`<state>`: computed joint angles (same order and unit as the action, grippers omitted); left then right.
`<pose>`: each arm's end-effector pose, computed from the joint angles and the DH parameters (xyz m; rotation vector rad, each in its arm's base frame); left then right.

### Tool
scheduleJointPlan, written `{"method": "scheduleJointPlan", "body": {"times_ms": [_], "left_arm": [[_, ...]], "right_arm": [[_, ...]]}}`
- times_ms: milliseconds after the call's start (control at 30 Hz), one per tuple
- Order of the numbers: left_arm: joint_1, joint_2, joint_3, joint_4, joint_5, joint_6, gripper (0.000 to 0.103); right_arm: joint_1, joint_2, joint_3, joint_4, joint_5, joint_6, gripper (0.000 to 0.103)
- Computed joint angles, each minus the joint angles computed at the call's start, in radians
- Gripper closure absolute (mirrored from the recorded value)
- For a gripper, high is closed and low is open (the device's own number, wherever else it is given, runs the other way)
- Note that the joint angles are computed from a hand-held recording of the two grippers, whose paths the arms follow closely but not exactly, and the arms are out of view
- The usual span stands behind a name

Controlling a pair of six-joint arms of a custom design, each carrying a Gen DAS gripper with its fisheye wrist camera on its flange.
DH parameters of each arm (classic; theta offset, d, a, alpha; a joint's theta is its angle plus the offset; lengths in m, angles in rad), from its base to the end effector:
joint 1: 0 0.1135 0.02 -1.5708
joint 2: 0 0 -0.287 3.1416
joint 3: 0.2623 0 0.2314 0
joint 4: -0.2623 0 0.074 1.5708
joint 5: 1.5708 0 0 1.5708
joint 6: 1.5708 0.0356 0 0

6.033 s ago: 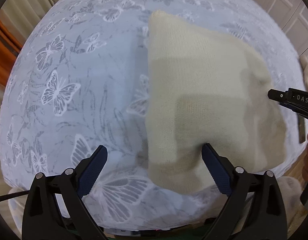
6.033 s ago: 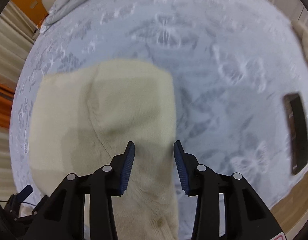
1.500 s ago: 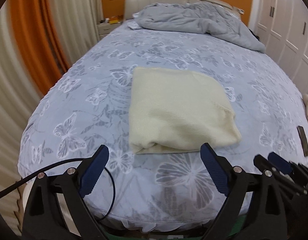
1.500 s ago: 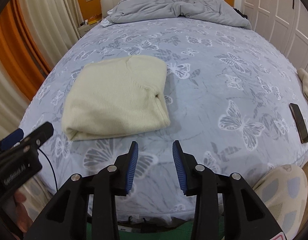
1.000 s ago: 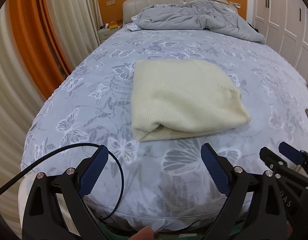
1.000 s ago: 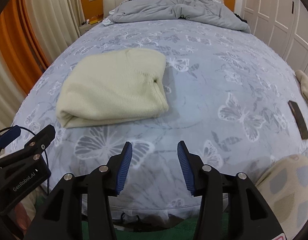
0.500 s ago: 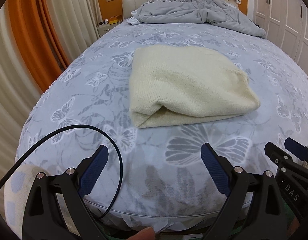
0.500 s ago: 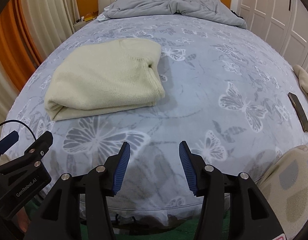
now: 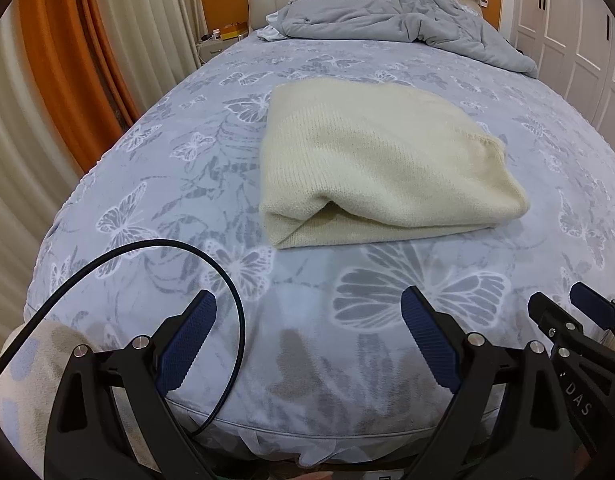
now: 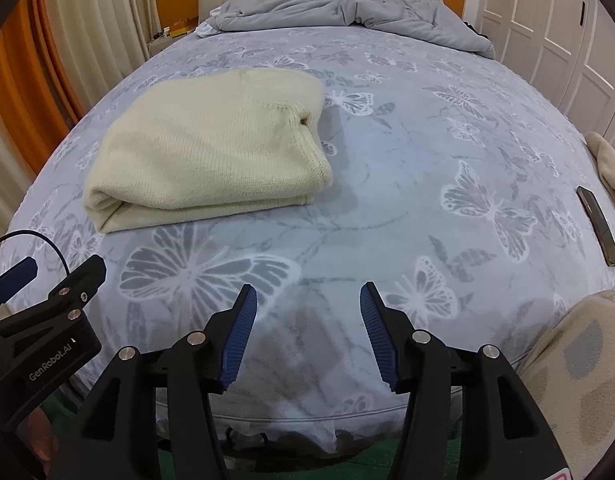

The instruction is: Fold small clothes

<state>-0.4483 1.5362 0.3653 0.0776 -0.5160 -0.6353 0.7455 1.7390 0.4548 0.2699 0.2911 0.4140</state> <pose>0.1884 -0.0711 0.1246 -0.3877 2.4392 0.2479 0.1876 0.1593 0.1073 -0.3118 2.5035 0.0853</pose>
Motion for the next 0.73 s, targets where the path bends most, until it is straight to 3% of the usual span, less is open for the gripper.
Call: {"method": "scheduleJointPlan", "body": {"times_ms": [200, 500, 733], "left_arm": [[-0.013, 0.020, 0.003, 0.002, -0.011, -0.010, 0.012], [-0.004, 0.027, -0.015, 0.044, -0.010, -0.012, 0.012], [-0.030, 0.035, -0.016, 0.062, -0.007, -0.006, 0.011]], "right_arm": [[0.010, 0.015, 0.000, 0.008, 0.000, 0.011, 0.050], [0.002, 0.020, -0.010, 0.031, 0.006, 0.008, 0.040], [-0.004, 0.020, -0.007, 0.025, -0.001, 0.004, 0.039]]}}
